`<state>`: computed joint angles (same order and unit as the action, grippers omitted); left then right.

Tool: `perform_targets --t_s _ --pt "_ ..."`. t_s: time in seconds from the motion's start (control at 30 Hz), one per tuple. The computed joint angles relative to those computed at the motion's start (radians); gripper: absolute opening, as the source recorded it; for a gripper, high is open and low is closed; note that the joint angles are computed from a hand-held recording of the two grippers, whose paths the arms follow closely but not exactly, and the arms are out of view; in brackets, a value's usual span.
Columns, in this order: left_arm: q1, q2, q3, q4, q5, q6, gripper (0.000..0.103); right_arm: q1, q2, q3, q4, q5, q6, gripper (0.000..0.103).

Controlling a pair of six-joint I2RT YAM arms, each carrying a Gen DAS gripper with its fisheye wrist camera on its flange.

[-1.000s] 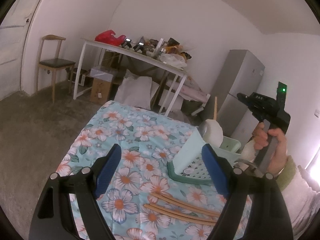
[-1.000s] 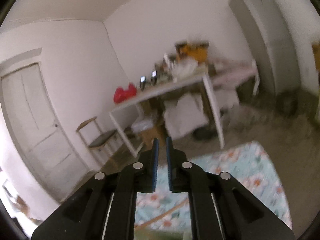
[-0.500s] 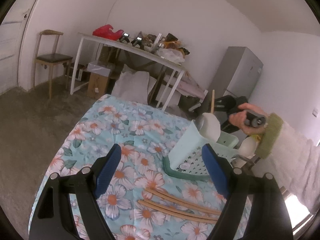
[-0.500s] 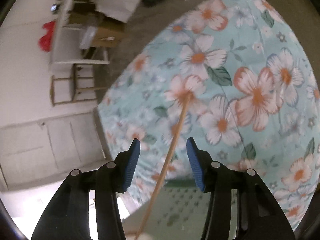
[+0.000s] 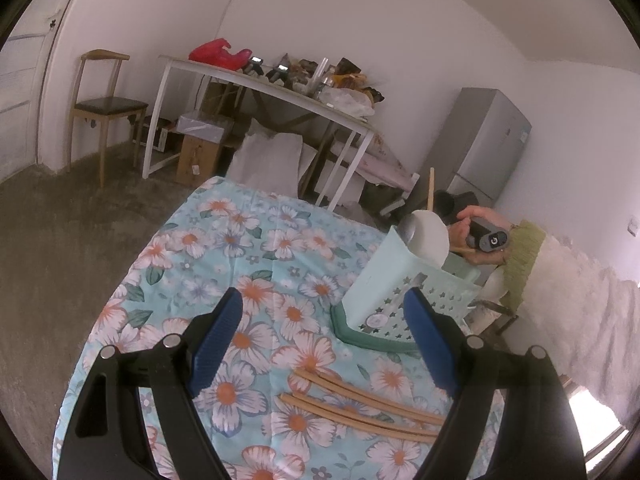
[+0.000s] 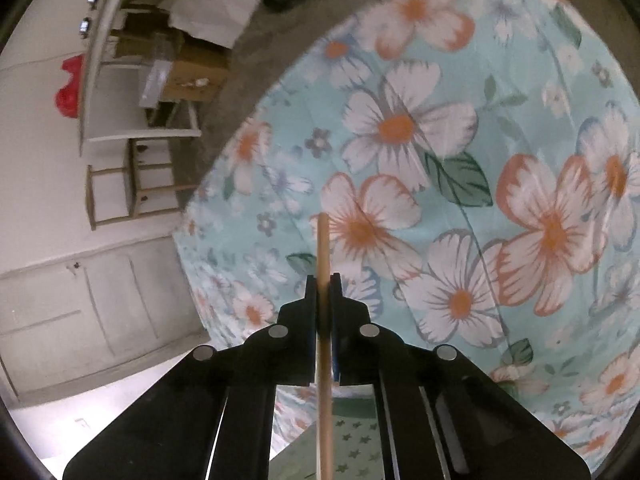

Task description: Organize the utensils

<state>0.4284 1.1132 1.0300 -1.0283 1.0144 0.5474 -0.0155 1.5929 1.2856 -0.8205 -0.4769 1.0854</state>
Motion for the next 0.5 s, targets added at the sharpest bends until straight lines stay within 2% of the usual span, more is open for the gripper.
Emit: perform_targets --t_s 0.1,0.3,0.4,0.5 --pt "0.004 -0.003 0.001 -0.005 0.007 0.009 0.080 0.030 -0.114 -0.054 0.059 0.067 0.013 0.004" --pt "0.005 -0.005 0.002 -0.012 0.011 0.014 0.080 0.157 -0.391 -0.177 0.188 0.303 0.032 0.004" --pt "0.004 -0.017 0.000 -0.017 0.015 0.017 0.080 0.241 -0.510 -0.242 0.267 0.477 0.040 0.004" --pt "0.000 -0.030 -0.003 -0.015 0.012 0.014 0.080 0.312 -0.551 -0.266 0.326 0.616 0.027 0.004"
